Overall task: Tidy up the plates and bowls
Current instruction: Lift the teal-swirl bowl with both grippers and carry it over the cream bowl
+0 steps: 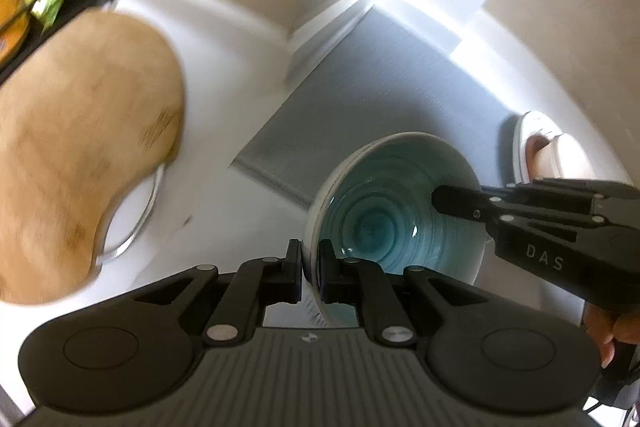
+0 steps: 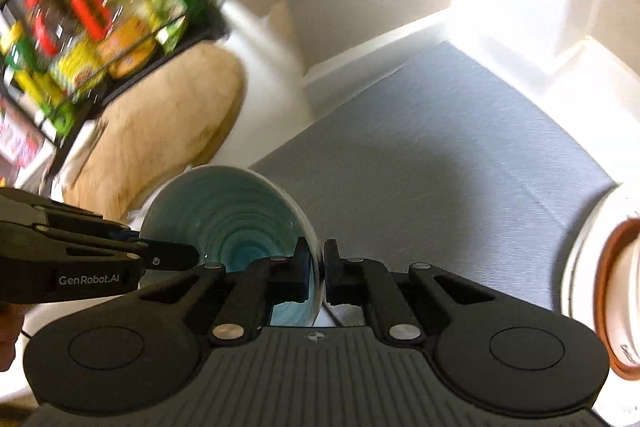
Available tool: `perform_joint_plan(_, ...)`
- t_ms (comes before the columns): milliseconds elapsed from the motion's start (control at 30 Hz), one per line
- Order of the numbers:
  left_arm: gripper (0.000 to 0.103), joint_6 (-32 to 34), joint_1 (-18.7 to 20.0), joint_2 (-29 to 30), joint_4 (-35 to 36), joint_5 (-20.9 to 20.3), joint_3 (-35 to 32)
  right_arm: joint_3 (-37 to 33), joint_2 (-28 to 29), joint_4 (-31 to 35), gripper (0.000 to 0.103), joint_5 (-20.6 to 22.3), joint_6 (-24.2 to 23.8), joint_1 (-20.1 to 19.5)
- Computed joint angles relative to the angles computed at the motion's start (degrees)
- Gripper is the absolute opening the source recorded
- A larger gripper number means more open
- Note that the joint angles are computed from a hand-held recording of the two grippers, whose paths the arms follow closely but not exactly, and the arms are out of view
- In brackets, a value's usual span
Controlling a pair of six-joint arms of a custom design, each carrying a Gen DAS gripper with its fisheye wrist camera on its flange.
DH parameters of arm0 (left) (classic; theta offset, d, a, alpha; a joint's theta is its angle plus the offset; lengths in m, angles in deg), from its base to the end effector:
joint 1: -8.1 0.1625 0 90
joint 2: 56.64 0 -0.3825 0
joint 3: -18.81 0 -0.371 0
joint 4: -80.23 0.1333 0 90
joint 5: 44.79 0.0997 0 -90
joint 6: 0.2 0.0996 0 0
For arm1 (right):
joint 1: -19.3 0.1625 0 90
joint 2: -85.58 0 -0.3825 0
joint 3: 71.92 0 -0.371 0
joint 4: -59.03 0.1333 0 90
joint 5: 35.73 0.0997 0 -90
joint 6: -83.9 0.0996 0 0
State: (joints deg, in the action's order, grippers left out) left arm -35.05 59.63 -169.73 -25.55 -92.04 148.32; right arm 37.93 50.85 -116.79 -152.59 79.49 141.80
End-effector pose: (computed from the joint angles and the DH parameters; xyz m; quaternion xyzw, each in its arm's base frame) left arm -0.0323 -0.3636 0.3352 0.0314 0.9307 -0.2134 0.2955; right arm 0.3561 -0.3946 -0.0469 0.2860 -0.9255 0.1441 0.2023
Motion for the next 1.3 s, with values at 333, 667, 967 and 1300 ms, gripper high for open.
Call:
perform_joint_plan(333, 0.008, 9.41, -4.52, 11.79, -12.72, -2.79, -3.63, 6.58, -8.18, -8.84, 0.008, -5.65, 2.88, -0.05)
perform_joint_plan(667, 0.008, 17.79, -6.28, 29.86, -21.24, -11.75, -11.81, 14.00, -20.61, -8.93, 0.008, -15.18, 5.83, -2.06)
perform_joint_plan(967, 0.007, 21.07, -4.57, 45.97, -22.79, -14.73, -21.72, 17.65, -27.14, -8.05, 0.008, -18.84, 7.09, -7.91)
perform_joint_plan(1300, 0.008, 22.16, -2.61, 53.24, -21.03, -14.64, -26.51, 17.28, -26.78, -8.90, 0.008, -17.61, 6.46, -14.43)
